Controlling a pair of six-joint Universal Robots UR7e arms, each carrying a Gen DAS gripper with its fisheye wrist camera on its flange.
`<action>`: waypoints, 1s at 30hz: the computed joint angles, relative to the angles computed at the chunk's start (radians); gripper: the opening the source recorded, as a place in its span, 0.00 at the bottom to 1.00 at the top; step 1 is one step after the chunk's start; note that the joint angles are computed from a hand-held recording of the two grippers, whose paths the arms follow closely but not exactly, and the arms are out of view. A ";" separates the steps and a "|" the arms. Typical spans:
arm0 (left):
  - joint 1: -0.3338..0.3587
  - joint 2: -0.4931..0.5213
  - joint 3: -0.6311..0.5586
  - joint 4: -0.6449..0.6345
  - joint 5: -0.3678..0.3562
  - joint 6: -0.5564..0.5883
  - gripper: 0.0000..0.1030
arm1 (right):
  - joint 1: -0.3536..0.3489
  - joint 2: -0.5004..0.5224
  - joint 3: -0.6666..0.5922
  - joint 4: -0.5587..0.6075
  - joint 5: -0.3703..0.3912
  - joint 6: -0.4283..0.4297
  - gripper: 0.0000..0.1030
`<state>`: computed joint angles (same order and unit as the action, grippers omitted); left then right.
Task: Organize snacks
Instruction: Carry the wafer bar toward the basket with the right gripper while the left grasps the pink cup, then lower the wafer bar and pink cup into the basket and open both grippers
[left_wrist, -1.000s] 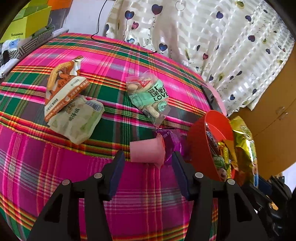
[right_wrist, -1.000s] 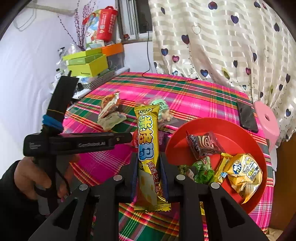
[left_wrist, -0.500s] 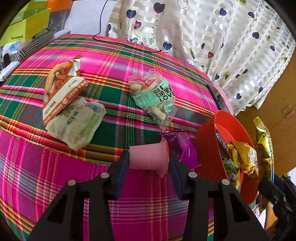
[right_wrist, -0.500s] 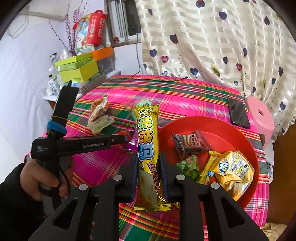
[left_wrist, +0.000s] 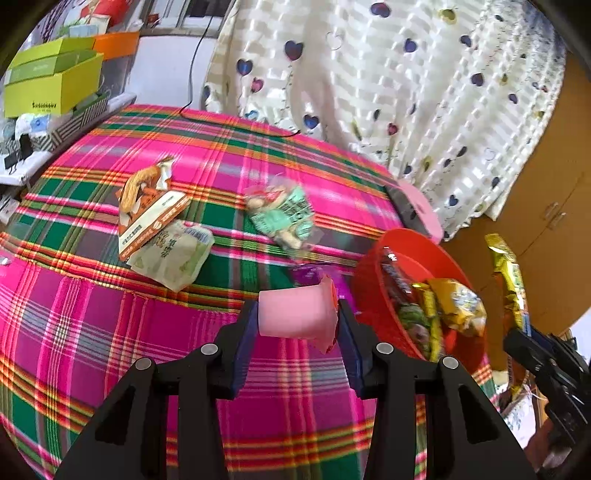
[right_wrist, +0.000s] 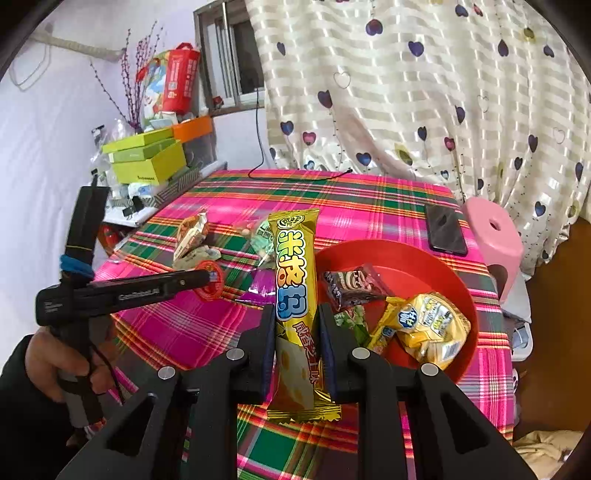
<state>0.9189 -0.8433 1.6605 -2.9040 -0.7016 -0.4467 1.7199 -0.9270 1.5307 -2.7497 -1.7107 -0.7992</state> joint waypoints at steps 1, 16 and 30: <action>-0.007 -0.001 0.003 -0.009 0.000 0.009 0.42 | 0.000 -0.004 0.005 -0.005 0.000 0.001 0.20; -0.050 0.056 -0.067 -0.009 -0.049 0.112 0.42 | -0.040 -0.054 0.025 -0.052 0.004 0.034 0.20; -0.021 0.148 -0.211 0.068 -0.114 0.180 0.42 | -0.075 0.024 -0.099 0.013 -0.021 0.077 0.20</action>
